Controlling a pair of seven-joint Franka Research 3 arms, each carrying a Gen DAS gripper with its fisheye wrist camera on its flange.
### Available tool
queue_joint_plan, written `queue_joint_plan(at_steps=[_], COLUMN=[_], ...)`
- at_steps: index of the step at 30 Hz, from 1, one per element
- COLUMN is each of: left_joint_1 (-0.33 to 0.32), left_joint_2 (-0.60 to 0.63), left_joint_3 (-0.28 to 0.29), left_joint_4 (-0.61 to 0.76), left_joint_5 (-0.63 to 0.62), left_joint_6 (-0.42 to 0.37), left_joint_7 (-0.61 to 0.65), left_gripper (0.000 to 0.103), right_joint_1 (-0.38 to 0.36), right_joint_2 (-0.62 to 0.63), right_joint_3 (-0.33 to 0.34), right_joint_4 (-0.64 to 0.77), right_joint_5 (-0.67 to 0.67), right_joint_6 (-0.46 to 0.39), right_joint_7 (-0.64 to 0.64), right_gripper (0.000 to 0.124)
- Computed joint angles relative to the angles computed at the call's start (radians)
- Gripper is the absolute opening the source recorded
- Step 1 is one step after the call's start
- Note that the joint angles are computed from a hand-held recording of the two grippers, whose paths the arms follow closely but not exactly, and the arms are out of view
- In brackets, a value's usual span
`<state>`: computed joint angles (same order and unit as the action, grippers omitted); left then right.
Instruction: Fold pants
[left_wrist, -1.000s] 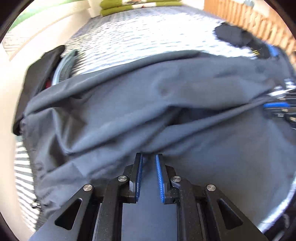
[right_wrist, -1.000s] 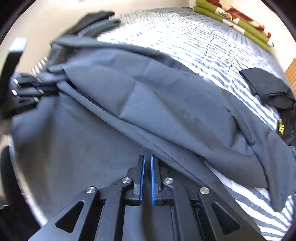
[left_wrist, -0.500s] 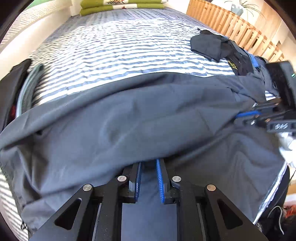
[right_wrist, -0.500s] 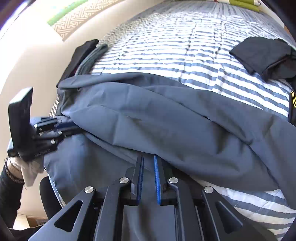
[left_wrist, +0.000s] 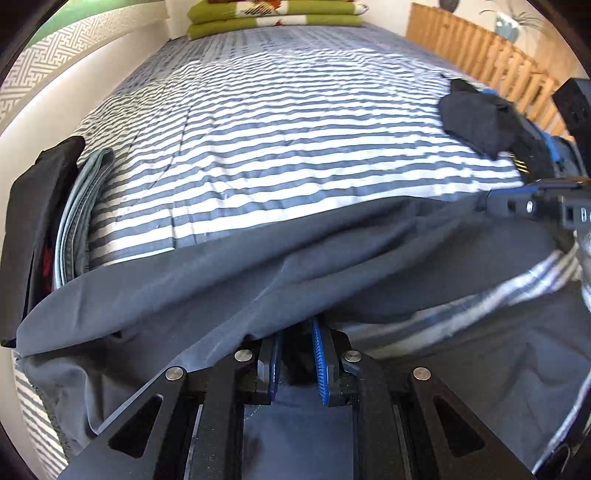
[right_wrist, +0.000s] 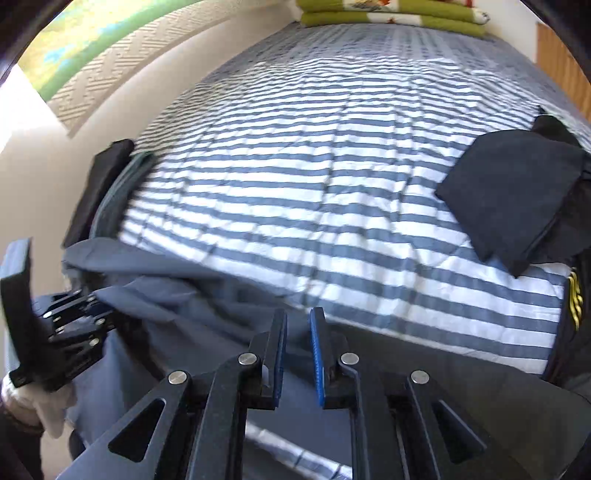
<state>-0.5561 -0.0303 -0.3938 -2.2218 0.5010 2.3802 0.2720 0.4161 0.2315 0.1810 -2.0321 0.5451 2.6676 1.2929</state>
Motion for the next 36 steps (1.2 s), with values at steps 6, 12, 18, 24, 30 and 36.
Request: queue_joint_plan(at_steps=[6,12,18,24,30,36], left_joint_1=[-0.035,-0.058,-0.026,-0.056,-0.068,-0.021], left_joint_2=[-0.121,-0.136,0.011,-0.165,-0.404,-0.546], left_joint_3=[-0.034,-0.039,-0.030,-0.045,-0.064,-0.024], left_joint_4=[-0.093,-0.135,-0.051,-0.128,-0.146,-0.213], left_joint_5=[-0.041,-0.130,-0.041,-0.091,-0.130,-0.173], left_joint_6=[-0.014,0.035,-0.030,0.004,-0.194,-0.229], left_joint_7=[-0.053,0.015,-0.044,-0.049,-0.044,-0.088], left_gripper=[0.018,0.018,0.018,0.021,0.036,0.037], right_joint_1=[0.049,0.074,0.155,0.068,-0.160,-0.325], right_joint_2=[-0.082,-0.108,-0.167,-0.497,-0.781,-0.670], right_joint_3=[0.021,0.027,-0.084,-0.104,-0.125,-0.150], right_joint_4=[-0.105,-0.182,-0.261,-0.493,-0.647,-0.565], right_joint_5=[-0.091,-0.061,-0.574,-0.104,-0.147,-0.310], right_joint_6=[-0.094,-0.071,0.072,0.077,0.004,-0.098], right_joint_7=[-0.152,-0.204,0.322,-0.013,0.034,0.128], right_gripper=[0.023,0.023,0.018,0.027,0.037,0.047])
